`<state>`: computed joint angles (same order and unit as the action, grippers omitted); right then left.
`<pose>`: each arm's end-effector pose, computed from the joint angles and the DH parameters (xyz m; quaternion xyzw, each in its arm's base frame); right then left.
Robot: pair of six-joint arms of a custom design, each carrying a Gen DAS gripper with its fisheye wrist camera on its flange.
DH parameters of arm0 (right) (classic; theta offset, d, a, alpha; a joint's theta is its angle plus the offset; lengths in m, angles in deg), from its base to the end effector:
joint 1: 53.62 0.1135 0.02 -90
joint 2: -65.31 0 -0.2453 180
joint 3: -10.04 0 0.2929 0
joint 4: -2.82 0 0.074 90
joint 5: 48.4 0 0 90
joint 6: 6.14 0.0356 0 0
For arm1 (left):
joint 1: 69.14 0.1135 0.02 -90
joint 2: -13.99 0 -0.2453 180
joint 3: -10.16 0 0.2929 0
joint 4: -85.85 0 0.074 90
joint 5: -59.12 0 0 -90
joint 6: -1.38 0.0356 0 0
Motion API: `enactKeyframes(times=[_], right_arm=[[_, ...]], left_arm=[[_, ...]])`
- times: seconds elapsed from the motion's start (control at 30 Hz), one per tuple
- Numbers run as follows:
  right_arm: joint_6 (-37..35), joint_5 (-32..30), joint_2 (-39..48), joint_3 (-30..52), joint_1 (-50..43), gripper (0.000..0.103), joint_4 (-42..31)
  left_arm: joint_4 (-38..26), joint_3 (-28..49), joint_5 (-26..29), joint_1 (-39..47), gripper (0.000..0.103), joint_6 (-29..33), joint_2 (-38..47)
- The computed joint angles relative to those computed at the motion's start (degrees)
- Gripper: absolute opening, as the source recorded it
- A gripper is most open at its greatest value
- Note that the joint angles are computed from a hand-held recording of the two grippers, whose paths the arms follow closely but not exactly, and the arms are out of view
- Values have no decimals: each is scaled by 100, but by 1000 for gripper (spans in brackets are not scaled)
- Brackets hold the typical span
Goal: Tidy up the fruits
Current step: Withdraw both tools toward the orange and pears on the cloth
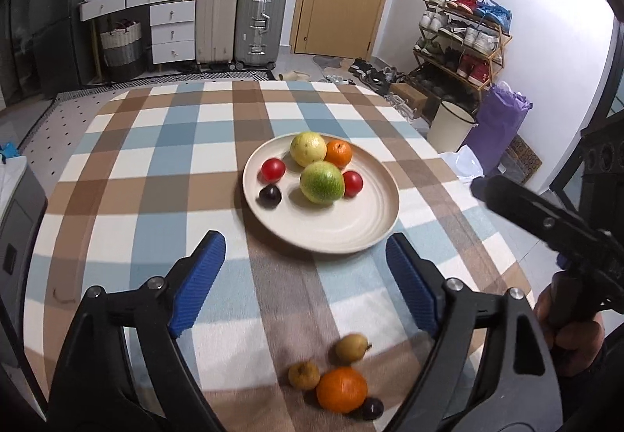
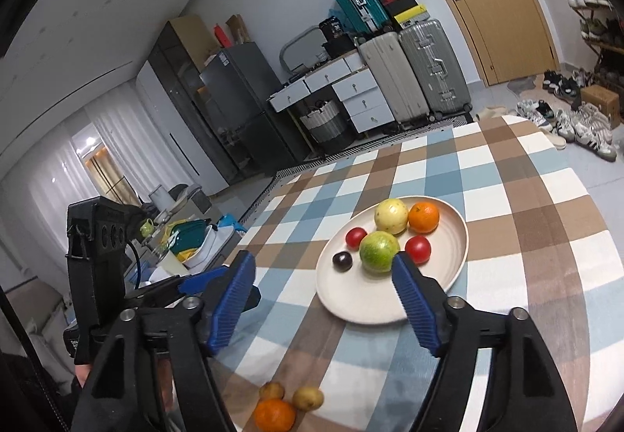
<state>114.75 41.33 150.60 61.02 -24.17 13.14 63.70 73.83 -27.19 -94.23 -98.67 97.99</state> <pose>0.2977 0.1683 0.1483 0.0093 0.8386 0.2755 0.4699 0.3158 -0.1504 0.1817 0.1326 0.9052 -0.1497 0.3750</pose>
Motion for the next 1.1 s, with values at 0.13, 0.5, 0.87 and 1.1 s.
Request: enactKeyframes(times=[0.13,0.5,0.87,1.1], right_arm=[[98,303,-399,-472,312,91,257],[112,1134,-795,-1148,1203,97,172],[206,1504,-179,-1095,1997,97,-32],[286,1613,156,-975,2231,97,-58]], left_arm=[[127,-581,-304,-49,102,-186,-539],[219,-1985,-568,37,102,-403,-1756],[492,-2695,-880,-155,102,-645,-2053],[406,-3032,-861,-193,102,-699,-2448]])
